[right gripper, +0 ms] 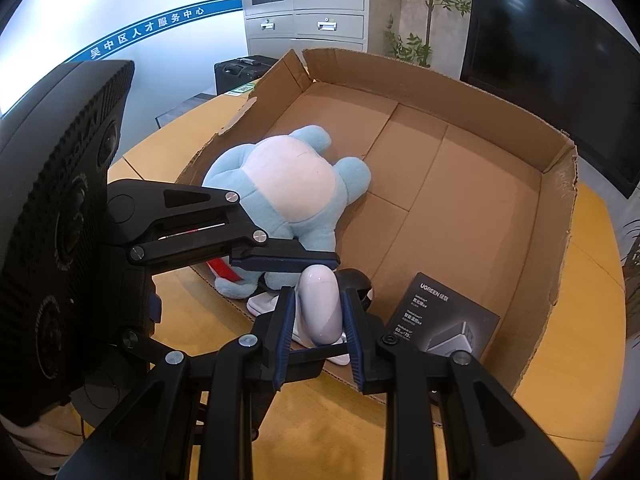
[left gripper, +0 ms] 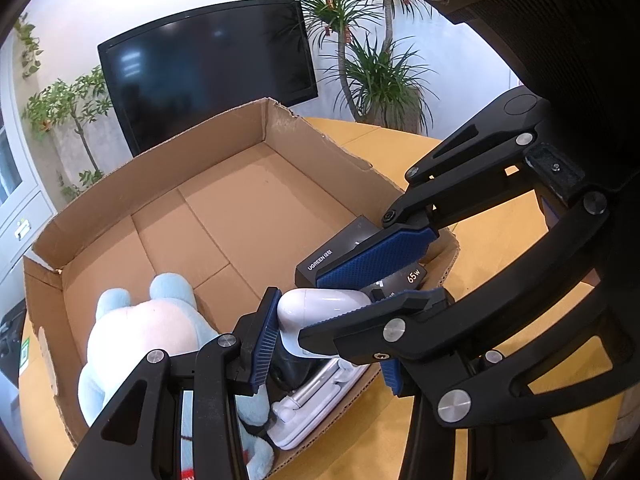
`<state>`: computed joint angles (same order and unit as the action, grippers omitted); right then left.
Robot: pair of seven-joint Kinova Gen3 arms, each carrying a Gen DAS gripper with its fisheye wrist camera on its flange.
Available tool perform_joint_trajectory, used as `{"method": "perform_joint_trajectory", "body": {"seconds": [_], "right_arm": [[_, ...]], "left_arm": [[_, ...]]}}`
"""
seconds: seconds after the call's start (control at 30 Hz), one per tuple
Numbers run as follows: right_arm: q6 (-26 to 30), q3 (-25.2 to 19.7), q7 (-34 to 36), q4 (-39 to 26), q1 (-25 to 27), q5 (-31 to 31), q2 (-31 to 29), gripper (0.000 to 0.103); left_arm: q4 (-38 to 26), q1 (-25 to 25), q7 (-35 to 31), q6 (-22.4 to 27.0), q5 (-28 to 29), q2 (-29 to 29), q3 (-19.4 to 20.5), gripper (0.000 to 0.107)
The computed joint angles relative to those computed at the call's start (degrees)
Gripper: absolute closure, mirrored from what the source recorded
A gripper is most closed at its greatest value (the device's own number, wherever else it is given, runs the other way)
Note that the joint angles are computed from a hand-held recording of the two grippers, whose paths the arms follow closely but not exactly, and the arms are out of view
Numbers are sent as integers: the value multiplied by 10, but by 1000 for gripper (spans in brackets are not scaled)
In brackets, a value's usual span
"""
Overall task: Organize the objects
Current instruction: 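Carry the earbud case with the left gripper over the box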
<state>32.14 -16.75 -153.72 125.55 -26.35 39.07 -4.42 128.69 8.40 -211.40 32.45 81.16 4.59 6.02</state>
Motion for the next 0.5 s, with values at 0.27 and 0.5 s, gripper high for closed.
{"method": "perform_joint_trajectory", "body": {"seconds": [0.27, 0.5], "right_arm": [[-6, 6, 8, -1, 6, 1, 0, 81], [-22, 16, 32, -2, 20, -11, -1, 81]], "left_arm": [[-16, 9, 12, -11, -8, 8, 7, 65], [-42, 12, 38, -21, -31, 21, 15, 65]]}}
